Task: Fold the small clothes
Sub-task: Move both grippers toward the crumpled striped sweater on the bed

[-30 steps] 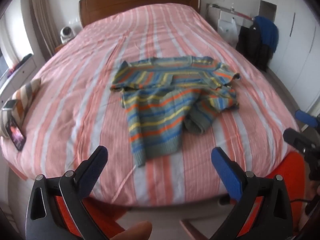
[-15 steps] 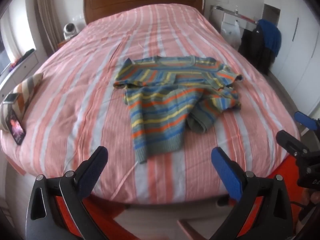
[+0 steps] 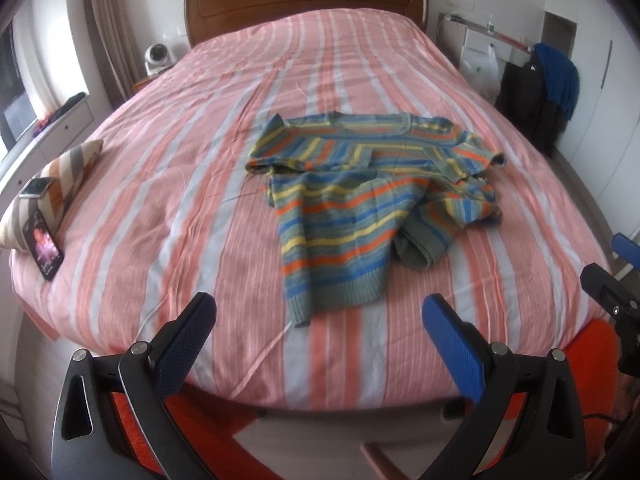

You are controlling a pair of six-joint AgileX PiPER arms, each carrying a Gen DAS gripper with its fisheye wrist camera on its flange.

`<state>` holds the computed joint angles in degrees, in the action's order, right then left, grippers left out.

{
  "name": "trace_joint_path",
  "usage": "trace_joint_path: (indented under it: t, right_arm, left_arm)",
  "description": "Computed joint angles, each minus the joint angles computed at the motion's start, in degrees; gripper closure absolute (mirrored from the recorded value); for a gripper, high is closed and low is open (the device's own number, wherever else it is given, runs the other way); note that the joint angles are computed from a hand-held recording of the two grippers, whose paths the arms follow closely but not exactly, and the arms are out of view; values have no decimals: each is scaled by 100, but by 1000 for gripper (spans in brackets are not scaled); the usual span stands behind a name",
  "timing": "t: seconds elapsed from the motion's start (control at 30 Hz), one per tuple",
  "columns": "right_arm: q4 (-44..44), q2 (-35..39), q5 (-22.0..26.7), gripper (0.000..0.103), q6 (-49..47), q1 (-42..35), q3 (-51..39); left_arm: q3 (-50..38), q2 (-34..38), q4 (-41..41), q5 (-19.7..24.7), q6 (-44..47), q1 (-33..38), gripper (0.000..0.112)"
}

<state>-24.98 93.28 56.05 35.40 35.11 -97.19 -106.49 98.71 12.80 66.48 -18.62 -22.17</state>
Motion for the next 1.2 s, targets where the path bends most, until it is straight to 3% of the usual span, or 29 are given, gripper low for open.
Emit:
trace_joint_path:
  t: [1.2]
  right_arm:
    - [-434,84,377,0,334,125,-27]
  left_arm:
    - [92,32,567,180,-250,-181,10]
